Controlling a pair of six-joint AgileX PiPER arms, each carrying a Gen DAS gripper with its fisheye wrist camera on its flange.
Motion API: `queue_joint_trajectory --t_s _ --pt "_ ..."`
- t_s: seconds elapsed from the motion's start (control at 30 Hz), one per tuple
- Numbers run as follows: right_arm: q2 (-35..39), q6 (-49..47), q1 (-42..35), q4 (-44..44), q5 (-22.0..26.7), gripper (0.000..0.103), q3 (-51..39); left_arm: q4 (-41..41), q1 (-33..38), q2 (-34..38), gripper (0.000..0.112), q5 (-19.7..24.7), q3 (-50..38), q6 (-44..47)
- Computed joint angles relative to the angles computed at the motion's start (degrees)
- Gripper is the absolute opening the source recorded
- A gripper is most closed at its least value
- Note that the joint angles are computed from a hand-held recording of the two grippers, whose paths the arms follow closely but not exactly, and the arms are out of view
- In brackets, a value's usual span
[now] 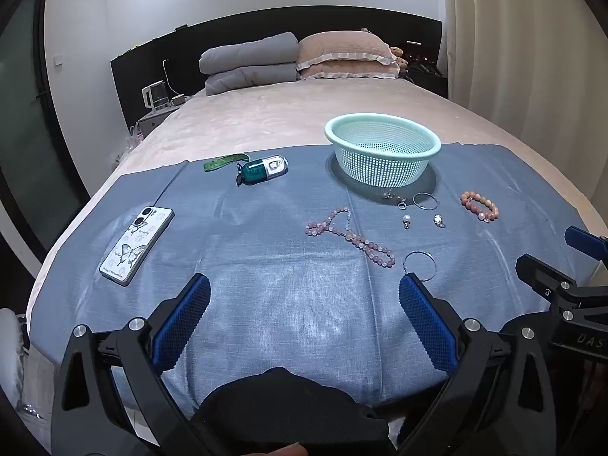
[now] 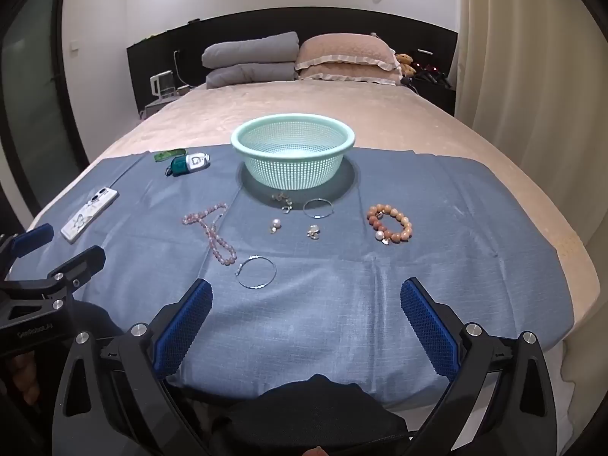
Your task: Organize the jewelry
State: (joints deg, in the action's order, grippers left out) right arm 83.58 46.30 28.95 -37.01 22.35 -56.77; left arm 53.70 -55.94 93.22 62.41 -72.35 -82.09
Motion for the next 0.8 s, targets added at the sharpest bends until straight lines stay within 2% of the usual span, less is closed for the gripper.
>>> queue_joint_trajectory --t_s 0.8 --pt "0.01 -0.36 0.29 0.48 0.54 0.096 -0.27 0.09 0.86 -0.31 0.098 -1.31 1.02 0.28"
